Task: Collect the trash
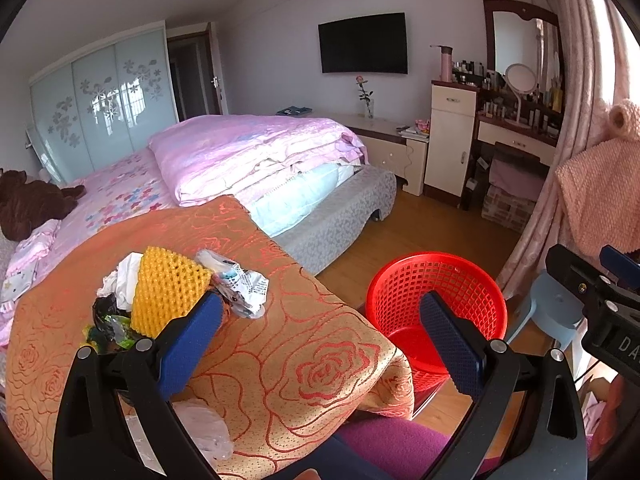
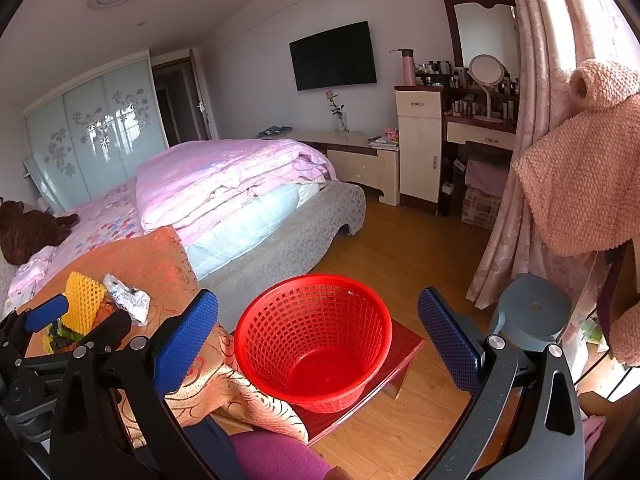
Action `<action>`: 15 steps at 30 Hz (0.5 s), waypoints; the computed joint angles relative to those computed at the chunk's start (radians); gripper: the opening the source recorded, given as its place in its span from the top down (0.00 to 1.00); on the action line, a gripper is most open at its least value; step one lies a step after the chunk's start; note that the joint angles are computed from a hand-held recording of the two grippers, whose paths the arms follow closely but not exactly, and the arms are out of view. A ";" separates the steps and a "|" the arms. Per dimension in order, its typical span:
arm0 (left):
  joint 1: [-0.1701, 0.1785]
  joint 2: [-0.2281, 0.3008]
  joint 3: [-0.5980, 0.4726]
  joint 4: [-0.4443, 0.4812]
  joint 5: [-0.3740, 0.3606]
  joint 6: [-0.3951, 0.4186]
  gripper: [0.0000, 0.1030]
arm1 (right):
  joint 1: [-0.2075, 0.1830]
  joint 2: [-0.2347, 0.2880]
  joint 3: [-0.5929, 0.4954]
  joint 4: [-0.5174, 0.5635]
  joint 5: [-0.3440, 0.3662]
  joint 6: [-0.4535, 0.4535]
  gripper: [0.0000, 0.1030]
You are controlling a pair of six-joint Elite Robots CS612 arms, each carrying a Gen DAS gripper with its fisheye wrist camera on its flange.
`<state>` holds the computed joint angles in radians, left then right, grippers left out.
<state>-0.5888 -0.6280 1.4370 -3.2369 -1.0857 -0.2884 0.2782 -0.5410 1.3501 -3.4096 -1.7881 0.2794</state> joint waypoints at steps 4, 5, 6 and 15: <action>0.000 0.001 -0.001 0.002 0.005 -0.002 0.08 | -0.001 0.002 -0.001 0.001 0.003 0.001 0.05; 0.000 0.001 -0.001 0.002 0.005 -0.002 0.08 | -0.001 0.002 -0.001 0.000 0.002 0.001 0.05; 0.001 0.000 -0.001 0.003 0.003 -0.004 0.08 | -0.002 0.002 -0.001 0.000 0.003 0.001 0.05; 0.005 0.000 0.002 -0.001 0.000 -0.006 0.08 | -0.002 0.003 -0.001 0.004 0.002 0.011 0.05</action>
